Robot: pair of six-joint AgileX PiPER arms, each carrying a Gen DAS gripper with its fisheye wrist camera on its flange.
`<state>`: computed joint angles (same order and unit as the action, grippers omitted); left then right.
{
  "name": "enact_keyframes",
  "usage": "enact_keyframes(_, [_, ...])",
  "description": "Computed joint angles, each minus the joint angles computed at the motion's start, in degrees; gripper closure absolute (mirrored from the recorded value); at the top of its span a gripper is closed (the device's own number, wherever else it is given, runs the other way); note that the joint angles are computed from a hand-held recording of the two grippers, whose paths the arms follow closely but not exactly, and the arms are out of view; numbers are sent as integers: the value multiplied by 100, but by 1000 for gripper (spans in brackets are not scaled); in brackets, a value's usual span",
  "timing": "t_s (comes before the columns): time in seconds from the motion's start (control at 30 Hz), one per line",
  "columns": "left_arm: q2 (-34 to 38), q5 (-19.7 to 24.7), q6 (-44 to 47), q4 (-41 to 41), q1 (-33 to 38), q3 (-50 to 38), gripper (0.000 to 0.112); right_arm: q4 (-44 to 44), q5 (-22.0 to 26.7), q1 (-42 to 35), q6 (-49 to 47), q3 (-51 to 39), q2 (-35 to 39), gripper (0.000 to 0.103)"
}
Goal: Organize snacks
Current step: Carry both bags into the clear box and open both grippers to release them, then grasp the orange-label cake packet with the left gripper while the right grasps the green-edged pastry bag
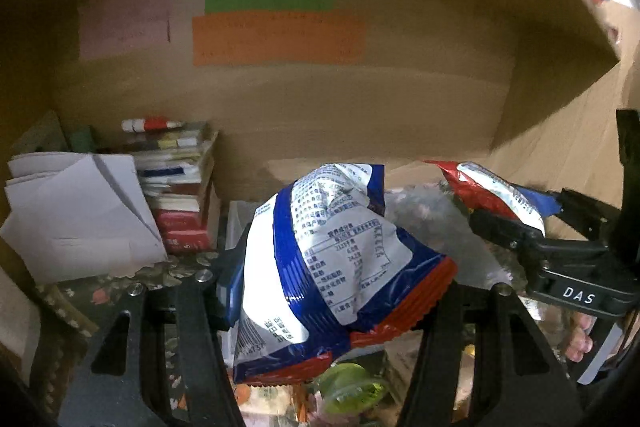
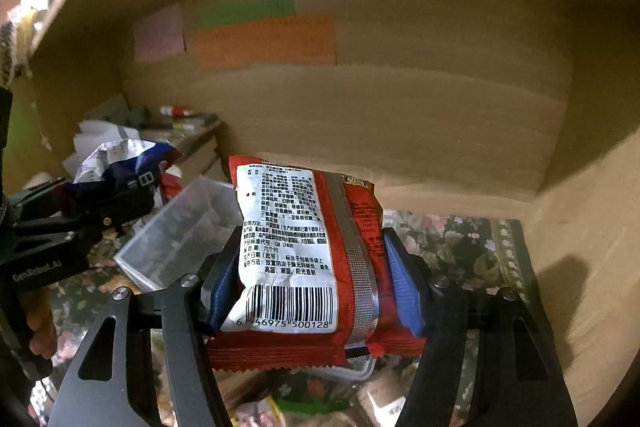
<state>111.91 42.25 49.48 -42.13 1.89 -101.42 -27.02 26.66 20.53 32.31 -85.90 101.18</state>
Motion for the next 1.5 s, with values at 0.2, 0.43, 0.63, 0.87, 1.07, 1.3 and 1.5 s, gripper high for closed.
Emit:
enact_keyframes(0.2, [506, 86, -497, 626, -216, -460, 55, 487, 535, -28, -690, -680, 562, 42])
enact_keyframes(0.43, [996, 303, -911, 1099, -333, -1050, 54, 994, 916, -151, -1242, -1131, 947, 41])
enact_keyframes(0.63, [1067, 283, -924, 1100, -317, -1137, 42, 1317, 980, -217, -1494, -1212, 998, 38])
enact_keyframes(0.87, [281, 148, 33, 135, 42, -228, 28, 937, 784, -98, -1206, -888, 664, 31])
enact_keyframes(1.07, [-345, -197, 849, -416, 503, 583, 23, 410, 461, 9, -746, -210, 0, 25])
enact_keyframes(1.3, [-27, -342, 583, 103, 1021, 558, 20, -647, 188, 115, 365, 929, -859, 19])
enact_keyframes(1.5, [1207, 138, -503, 1443, 1025, -623, 20, -930, 217, 61, 947, 1610, -1234, 18])
